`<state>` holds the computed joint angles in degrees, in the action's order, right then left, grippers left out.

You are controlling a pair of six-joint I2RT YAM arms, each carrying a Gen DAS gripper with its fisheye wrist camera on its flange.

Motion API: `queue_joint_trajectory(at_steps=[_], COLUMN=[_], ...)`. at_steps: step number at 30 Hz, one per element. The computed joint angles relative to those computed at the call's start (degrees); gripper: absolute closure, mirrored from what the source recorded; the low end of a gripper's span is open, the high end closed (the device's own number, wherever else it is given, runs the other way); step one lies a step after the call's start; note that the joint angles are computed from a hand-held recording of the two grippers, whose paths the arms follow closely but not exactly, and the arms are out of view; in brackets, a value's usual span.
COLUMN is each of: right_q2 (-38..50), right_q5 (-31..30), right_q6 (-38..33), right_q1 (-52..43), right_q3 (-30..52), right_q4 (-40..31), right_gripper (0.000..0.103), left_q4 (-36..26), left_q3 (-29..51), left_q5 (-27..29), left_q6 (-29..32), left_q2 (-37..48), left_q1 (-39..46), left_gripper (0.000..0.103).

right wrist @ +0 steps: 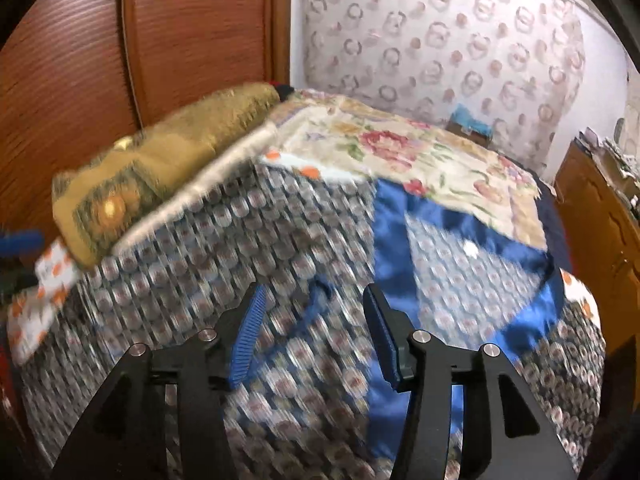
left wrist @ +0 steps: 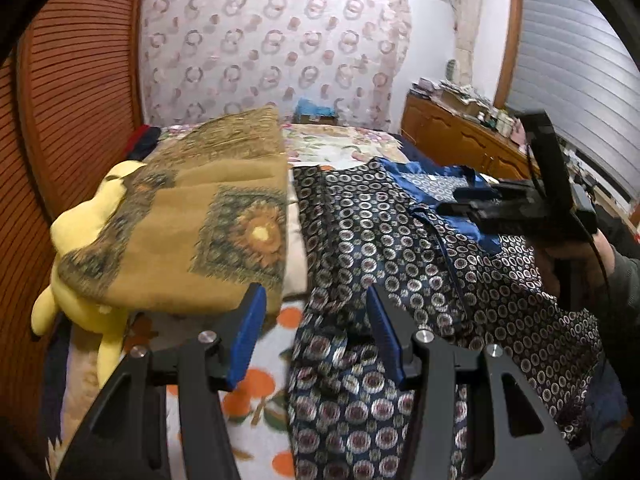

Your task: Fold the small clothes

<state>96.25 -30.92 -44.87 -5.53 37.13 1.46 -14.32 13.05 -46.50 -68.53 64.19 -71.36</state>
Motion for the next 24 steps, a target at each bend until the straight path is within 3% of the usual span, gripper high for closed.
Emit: queue_joint_trajectory(at_steps=[2,5,11,15,24], right_q2=[1.2,4.6,11.2,13.3,13.4], right_q5=[0.7,0.8,1.0,-1.1,-2.4], right_q6=[-3.2,-7.5,-10.6,-11.7,-10.3], right_q1=[-2.9,-7.9,-14.5,-16.6,-16.7], right_q3=[-0.7,0.6,6.7,9.2,8.8], right_q4=[1.0,0.5,-2.3,-5.2,-4.5], right_gripper=[0.051,0.051,0.051,0.051,0.048], left_q4=[8.3,15.7,24.5,24.8,20.9], left_q3=[-1.1,0.1,5.4,11.0,19.6], left_q5=[5.0,10.9,21.9,25.1,25.9], left_q6=[10.0,19.8,31.7,36.2,40.4], left_q2=[-0.1,4.3,15.9,23.4,33.1], left_q1=[6.6,14.2,27.5,32.8,36.9], left_gripper=[0.052,0.064,0.074,0.077,0.077])
